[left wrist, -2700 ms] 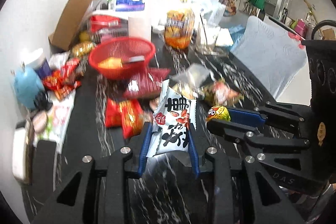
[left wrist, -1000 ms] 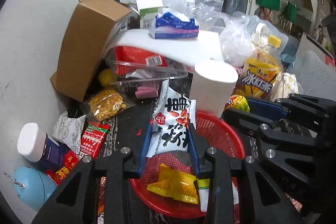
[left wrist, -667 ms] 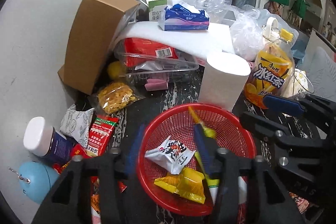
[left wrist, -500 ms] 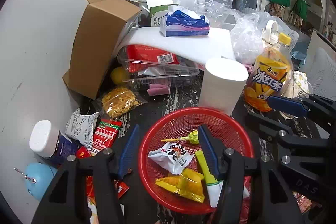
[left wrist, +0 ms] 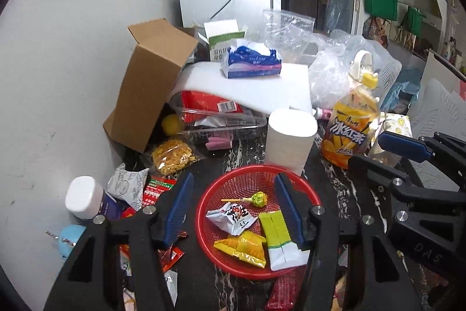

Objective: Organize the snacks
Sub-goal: 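Move both tools back toward the remaining snacks on the table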

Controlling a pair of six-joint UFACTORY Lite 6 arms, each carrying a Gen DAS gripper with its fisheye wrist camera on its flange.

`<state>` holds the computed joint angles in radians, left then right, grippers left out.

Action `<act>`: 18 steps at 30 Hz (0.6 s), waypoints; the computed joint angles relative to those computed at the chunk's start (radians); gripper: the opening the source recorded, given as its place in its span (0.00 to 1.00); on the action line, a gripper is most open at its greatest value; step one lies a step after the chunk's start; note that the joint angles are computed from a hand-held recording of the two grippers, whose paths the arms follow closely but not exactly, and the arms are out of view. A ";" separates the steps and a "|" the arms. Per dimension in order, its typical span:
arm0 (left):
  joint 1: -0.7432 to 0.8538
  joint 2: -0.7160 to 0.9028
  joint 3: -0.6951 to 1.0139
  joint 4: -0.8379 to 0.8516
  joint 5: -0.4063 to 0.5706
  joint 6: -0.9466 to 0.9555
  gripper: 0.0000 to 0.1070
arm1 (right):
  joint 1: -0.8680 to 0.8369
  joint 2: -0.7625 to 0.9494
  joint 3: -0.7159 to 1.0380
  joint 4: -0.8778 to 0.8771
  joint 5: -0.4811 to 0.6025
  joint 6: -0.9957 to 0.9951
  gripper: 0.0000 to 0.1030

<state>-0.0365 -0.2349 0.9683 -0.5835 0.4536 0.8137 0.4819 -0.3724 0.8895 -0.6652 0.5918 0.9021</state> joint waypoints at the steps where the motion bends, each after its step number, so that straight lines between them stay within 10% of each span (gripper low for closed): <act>1: 0.007 -0.022 -0.004 -0.005 0.019 0.004 0.53 | 0.014 -0.017 0.001 -0.004 0.023 0.006 0.47; 18: 0.088 -0.457 -0.141 0.064 0.275 -0.039 0.53 | 0.513 -0.297 -0.021 -0.154 0.571 0.316 0.65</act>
<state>0.0513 -0.6920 0.8269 -0.5198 0.7286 0.7752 0.9949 -0.6693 0.8689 -0.8196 1.1624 1.2176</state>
